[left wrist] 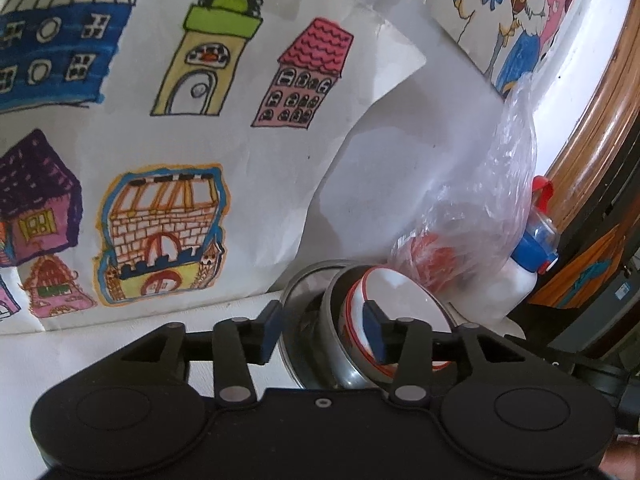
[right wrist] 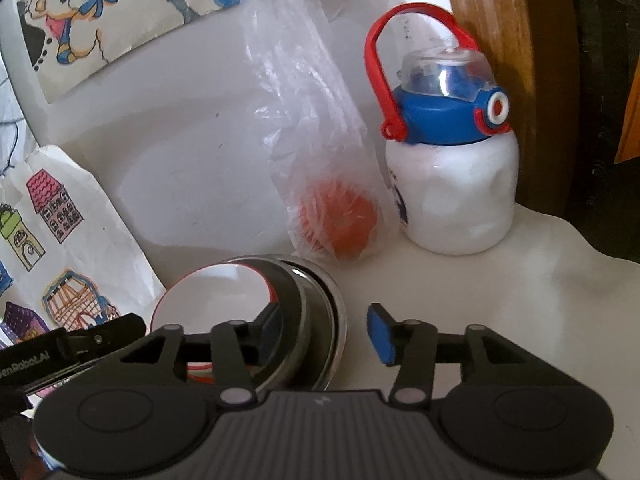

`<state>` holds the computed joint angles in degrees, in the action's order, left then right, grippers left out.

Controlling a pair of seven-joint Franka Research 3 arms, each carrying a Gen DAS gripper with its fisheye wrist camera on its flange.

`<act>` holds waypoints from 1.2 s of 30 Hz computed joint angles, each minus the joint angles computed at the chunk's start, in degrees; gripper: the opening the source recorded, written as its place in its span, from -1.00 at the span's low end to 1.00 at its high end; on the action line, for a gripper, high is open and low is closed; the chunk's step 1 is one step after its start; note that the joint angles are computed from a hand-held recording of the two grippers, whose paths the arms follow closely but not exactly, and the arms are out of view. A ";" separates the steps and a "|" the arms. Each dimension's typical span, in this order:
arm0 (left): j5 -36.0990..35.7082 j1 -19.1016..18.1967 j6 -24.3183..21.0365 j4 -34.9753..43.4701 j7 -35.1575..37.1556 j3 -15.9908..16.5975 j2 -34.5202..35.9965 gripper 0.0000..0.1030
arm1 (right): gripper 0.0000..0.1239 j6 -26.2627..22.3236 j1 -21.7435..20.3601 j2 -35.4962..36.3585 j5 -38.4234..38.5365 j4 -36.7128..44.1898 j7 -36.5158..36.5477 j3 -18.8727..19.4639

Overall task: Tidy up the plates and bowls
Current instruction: 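Withdraw both tools from the stacked dishes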

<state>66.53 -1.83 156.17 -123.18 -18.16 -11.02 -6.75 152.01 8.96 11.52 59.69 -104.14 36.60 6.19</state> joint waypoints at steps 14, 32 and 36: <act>4.42 0.03 -2.10 -1.17 -3.98 -0.95 -2.19 0.48 | 0.36 0.93 0.19 -2.36 6.05 -1.97 -6.25 -0.36; 10.81 -0.05 -6.84 -4.09 -8.72 -2.54 -5.85 0.98 | 0.66 2.25 0.57 -7.10 19.93 -7.37 -19.14 -1.62; 11.34 -0.77 -9.11 -5.10 -8.22 -3.36 -7.28 0.98 | 0.66 3.03 1.41 -10.36 27.70 -10.69 -27.74 -2.50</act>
